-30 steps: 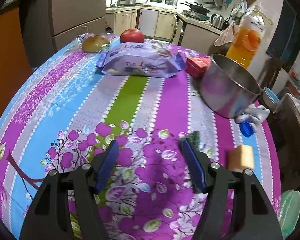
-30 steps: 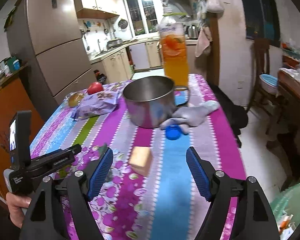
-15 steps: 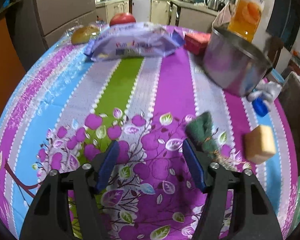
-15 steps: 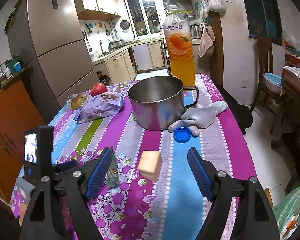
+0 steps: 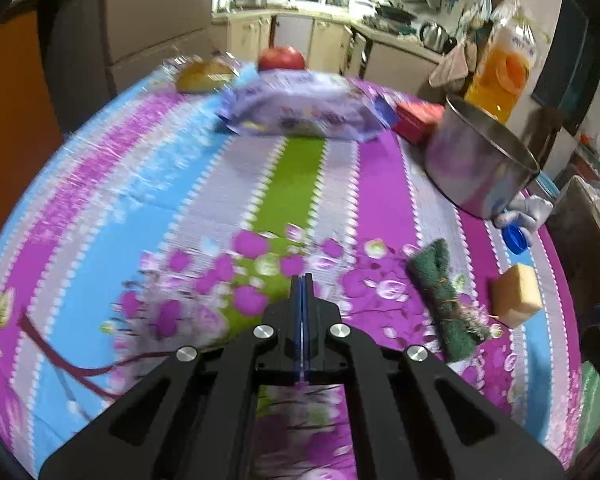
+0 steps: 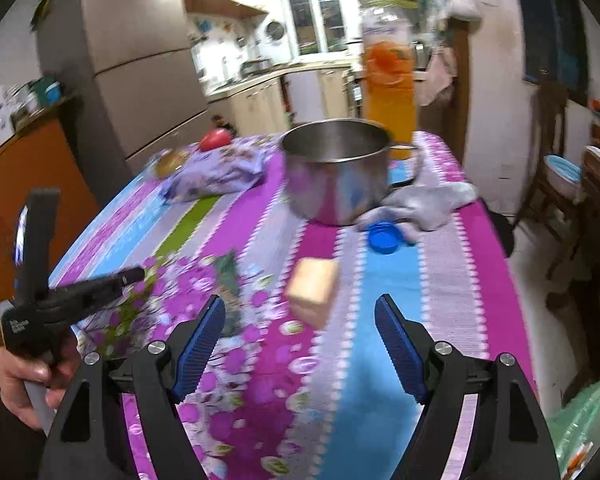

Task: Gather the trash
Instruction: 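Grasp the green scrub pad with the left tool while the right tool grasps the small yellow sponge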

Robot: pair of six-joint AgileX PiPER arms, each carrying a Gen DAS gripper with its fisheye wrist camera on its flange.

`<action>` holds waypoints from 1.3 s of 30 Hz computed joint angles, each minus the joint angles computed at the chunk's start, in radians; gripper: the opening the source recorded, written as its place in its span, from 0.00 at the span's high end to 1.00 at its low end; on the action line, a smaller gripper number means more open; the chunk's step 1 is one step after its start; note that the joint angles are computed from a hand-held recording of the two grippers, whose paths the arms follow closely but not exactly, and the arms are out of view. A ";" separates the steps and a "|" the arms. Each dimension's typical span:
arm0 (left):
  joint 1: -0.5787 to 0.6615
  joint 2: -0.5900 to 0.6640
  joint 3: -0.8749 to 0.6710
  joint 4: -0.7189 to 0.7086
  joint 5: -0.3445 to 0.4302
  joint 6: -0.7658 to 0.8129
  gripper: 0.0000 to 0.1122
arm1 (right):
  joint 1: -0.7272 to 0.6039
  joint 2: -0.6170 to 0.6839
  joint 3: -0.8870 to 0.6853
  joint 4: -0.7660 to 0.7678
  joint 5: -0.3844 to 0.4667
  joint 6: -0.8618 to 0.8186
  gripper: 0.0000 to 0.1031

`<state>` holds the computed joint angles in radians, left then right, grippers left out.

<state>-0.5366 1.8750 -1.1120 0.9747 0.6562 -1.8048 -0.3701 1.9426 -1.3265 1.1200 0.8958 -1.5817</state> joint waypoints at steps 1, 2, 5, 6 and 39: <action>-0.004 -0.034 0.044 0.030 -0.003 -0.036 1.00 | 0.020 -0.006 0.016 0.003 -0.008 -0.009 0.24; -0.003 -0.050 0.064 0.039 -0.007 -0.048 1.00 | 0.038 -0.011 0.026 0.003 -0.013 -0.016 0.24; 0.003 -0.123 0.153 0.076 -0.008 -0.093 1.00 | 0.112 -0.033 0.074 -0.014 -0.075 -0.053 0.21; 0.000 -0.146 0.182 0.087 -0.004 -0.109 1.00 | 0.135 -0.055 0.119 0.038 -0.160 -0.114 0.21; -0.033 0.317 -0.466 -0.345 -0.031 0.472 0.78 | -0.087 -0.046 0.118 0.100 -0.096 -0.063 0.69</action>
<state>-0.5700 2.1916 -1.5776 0.6296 0.6248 -1.3323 -0.4573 1.8969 -1.2081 1.2204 0.7996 -1.6451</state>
